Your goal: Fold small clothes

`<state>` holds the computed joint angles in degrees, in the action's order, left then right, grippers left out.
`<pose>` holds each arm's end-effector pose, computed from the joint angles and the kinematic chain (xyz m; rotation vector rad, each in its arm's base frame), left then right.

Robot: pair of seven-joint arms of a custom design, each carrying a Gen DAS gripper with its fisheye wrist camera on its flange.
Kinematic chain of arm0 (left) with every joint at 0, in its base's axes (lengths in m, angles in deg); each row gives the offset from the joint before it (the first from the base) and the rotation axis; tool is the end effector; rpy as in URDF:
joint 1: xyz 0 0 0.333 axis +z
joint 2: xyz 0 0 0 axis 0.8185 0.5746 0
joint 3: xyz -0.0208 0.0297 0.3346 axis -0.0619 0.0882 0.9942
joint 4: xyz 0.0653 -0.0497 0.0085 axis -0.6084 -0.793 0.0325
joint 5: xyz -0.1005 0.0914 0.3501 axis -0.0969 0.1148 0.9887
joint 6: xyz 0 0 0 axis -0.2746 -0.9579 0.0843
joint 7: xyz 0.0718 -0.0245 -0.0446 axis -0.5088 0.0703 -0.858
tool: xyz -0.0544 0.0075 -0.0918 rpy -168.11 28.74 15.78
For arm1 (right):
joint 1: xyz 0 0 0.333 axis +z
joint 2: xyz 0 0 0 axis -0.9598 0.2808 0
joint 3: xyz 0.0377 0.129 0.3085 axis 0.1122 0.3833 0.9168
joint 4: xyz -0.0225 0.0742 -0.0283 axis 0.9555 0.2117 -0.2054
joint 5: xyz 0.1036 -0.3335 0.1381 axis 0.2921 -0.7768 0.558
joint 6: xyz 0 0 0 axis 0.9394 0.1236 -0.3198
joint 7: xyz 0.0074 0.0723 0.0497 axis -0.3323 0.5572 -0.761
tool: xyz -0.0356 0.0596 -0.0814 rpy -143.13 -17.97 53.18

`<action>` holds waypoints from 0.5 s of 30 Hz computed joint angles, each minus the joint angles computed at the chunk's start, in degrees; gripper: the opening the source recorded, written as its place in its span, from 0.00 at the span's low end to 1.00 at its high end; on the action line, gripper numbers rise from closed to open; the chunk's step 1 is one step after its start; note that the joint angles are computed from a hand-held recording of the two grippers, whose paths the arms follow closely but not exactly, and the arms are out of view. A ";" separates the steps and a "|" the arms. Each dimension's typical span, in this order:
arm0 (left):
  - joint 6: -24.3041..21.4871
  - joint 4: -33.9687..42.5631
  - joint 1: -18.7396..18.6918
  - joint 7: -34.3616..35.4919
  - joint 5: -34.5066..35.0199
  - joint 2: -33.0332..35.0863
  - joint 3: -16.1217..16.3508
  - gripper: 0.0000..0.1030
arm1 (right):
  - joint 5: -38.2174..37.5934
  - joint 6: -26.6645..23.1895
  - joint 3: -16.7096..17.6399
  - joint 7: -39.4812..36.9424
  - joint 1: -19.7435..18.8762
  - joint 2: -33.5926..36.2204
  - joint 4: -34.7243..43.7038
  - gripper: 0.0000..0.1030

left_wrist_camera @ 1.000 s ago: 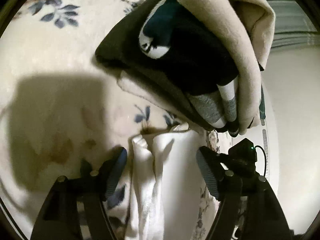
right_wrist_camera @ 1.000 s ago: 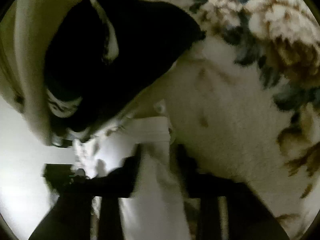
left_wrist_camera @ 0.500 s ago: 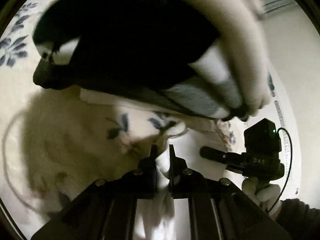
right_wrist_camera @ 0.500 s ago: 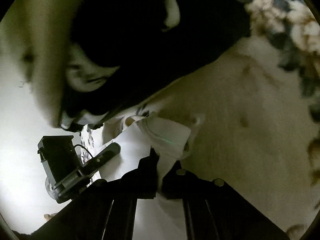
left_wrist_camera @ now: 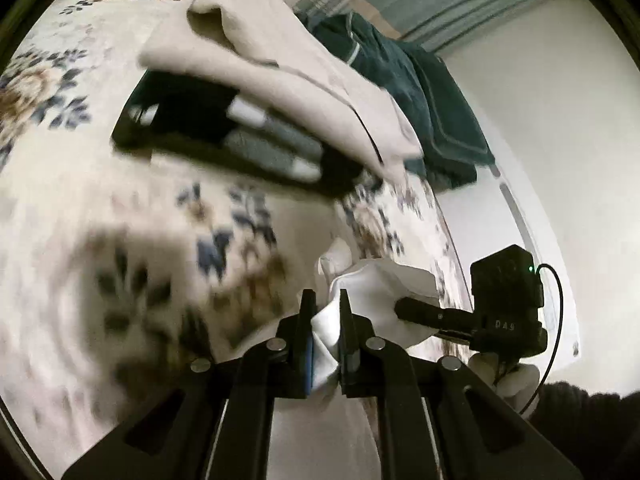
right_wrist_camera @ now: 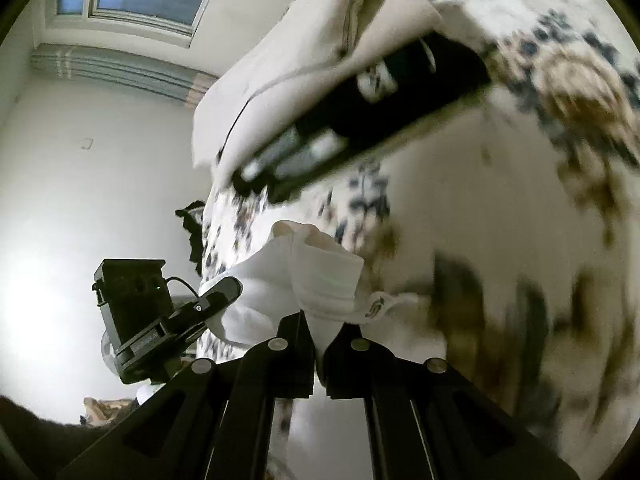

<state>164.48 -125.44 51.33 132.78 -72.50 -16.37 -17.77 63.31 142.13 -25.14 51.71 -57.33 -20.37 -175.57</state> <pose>0.4481 -0.0561 0.6461 1.9623 -1.7832 1.2802 0.5461 0.2540 0.6115 -1.6558 1.5423 0.6058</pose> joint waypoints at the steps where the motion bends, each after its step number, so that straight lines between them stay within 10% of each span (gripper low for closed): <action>1: -0.84 -1.56 -0.23 -1.71 0.29 -2.11 -0.73 0.09 | 0.33 -0.21 0.17 0.07 0.15 -2.37 -2.79 0.03; 3: -4.07 -5.04 0.05 -5.09 2.75 -7.00 -0.91 0.11 | 0.43 -1.69 0.02 0.82 1.09 -5.29 -6.56 0.03; 7: -11.25 -12.43 1.22 -14.75 9.28 -17.58 -2.46 0.49 | -3.64 -7.54 -0.90 3.46 3.39 -13.24 -16.46 0.12; 15: -21.42 -17.35 4.91 -26.43 15.95 -29.06 -0.76 0.50 | -13.74 -19.70 -5.47 9.23 3.80 -24.14 -23.84 0.43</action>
